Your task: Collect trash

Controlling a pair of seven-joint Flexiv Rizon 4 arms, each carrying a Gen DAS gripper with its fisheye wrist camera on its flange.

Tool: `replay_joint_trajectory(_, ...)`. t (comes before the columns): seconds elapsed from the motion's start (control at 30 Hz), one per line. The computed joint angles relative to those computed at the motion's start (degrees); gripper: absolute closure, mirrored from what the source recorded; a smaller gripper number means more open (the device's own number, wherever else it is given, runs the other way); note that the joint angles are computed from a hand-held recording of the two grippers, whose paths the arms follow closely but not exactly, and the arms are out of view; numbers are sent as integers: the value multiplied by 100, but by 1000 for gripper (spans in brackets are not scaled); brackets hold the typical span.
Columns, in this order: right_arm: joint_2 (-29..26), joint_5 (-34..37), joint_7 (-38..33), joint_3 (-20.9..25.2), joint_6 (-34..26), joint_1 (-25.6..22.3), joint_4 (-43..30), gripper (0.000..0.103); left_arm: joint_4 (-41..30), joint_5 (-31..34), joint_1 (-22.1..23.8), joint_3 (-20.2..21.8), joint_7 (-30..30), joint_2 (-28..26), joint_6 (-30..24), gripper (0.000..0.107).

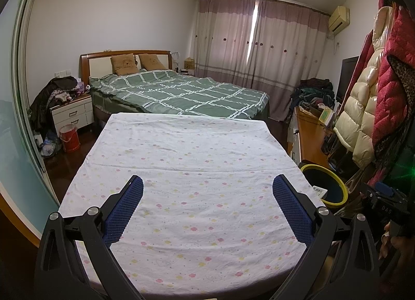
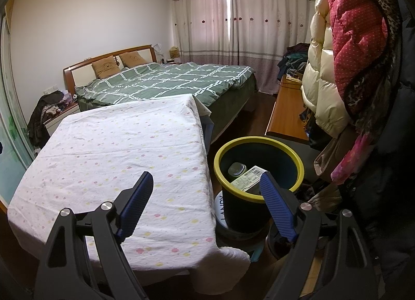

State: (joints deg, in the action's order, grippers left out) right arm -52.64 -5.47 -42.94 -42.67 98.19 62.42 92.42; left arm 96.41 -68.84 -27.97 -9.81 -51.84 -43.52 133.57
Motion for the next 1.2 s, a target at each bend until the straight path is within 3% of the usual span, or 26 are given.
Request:
replay_joint_trajectory(0.9,-43,35,16,11,14,-7,-39,23,-19,-38,3,-7,34,-23,8,9)
replay_joint_trajectory(1.2,-24,1,-4,122,24,-74,-66,23,216,494,90,116,-540,-12,-212,9)
